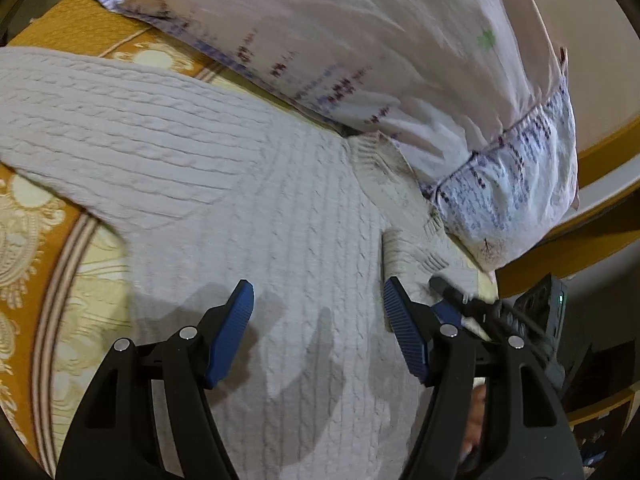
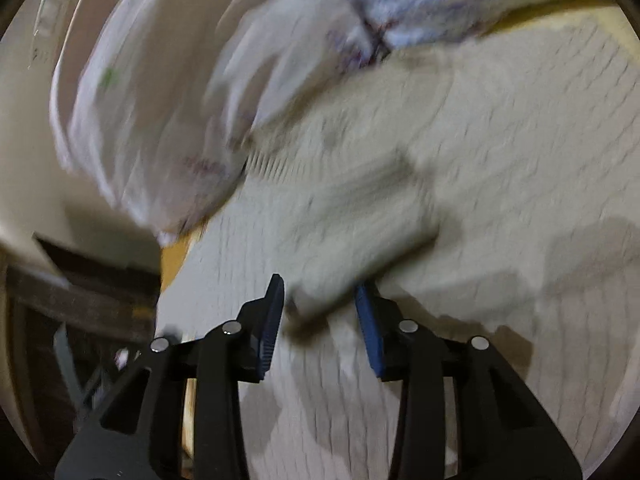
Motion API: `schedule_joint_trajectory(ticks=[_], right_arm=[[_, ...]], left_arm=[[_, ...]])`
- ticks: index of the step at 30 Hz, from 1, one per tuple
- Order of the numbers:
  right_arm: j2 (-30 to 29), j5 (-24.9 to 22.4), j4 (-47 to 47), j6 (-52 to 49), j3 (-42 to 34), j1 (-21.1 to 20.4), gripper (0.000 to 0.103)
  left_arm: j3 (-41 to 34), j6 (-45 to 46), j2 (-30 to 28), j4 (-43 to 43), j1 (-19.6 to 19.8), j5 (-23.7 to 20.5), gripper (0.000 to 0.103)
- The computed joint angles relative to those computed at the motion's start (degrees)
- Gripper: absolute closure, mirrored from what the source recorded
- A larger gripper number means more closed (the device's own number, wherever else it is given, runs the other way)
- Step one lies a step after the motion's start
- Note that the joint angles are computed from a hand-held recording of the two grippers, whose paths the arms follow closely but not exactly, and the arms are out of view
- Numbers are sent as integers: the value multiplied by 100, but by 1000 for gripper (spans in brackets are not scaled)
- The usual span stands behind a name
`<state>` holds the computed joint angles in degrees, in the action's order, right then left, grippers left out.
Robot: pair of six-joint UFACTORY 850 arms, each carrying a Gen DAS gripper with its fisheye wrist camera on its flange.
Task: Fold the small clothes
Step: 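Fold the held sleeve across the sweater body and release it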
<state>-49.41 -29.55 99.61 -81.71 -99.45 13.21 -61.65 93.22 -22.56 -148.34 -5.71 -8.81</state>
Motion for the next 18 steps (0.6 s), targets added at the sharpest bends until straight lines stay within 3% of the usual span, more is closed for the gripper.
schedule_joint_trajectory(ticks=[1, 2, 4, 6, 8, 11, 14, 18], right_arm=[[40, 233, 207, -313, -6, 71, 90], [78, 445, 481, -771, -42, 179, 90], [98, 271, 363, -1086, -135, 300, 90], [-91, -224, -587, -623, -517, 425, 78], [-135, -583, -1018, -489, -576, 513, 50], [17, -609, -604, -835, -192, 436, 46], [207, -530, 63, -947, 398, 98, 46], [515, -636, 1577, -1485, 1352, -433, 46]], left_arm=[[36, 162, 30, -175, 12, -18, 35], [89, 320, 71, -347, 31, -54, 35], [218, 562, 157, -620, 79, -207, 35], [330, 528, 210, -627, 129, -411, 35], [367, 319, 212, -445, 169, -543, 35], [318, -142, 150, 46, 210, -648, 35], [116, -730, -26, 766, 213, -635, 35], [-247, -1706, -328, 1835, 207, -487, 36]])
